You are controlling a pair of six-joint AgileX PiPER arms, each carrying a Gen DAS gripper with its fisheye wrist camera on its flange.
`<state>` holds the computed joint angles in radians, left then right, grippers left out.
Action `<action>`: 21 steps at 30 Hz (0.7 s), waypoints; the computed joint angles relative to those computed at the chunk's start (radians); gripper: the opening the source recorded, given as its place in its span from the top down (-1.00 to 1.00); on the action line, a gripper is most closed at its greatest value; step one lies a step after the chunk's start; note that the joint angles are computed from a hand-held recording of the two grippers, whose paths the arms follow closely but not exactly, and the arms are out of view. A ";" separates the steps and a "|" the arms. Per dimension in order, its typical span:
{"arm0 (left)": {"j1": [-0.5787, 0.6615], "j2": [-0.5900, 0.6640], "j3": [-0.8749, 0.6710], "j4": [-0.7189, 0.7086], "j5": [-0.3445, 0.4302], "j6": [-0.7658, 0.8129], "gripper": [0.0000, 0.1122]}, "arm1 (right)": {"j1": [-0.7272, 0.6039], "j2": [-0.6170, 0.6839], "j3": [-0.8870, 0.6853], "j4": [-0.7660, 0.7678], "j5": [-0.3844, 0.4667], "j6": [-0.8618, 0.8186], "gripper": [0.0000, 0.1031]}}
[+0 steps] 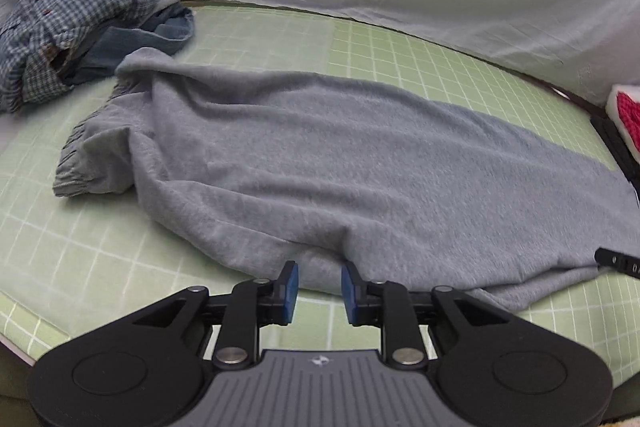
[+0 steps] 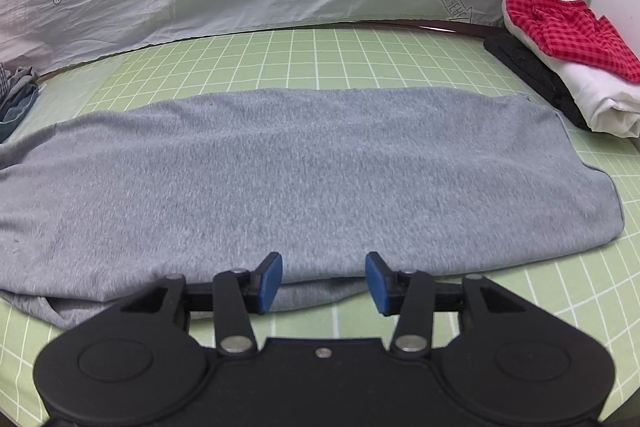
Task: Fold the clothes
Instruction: 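Grasp the sweatpants waistband with the left gripper and lift it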
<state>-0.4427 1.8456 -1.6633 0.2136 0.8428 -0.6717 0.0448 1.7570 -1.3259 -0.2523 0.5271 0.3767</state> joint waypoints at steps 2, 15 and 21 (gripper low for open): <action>0.070 -0.033 0.048 -0.021 -0.052 -0.077 0.21 | 0.025 0.026 -0.040 -0.022 0.023 0.040 -0.05; 0.491 0.106 0.022 -0.606 -0.192 0.030 -0.48 | 0.211 0.168 -0.239 -0.202 0.202 0.402 -0.15; 0.530 0.236 -0.173 -0.612 -0.086 0.087 -0.57 | 0.286 0.238 -0.341 -0.252 0.316 0.541 -0.16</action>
<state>0.0871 2.0818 -1.8364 -0.3986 0.7565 -0.5845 0.3305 1.9947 -1.6666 -0.5045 0.8427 0.9176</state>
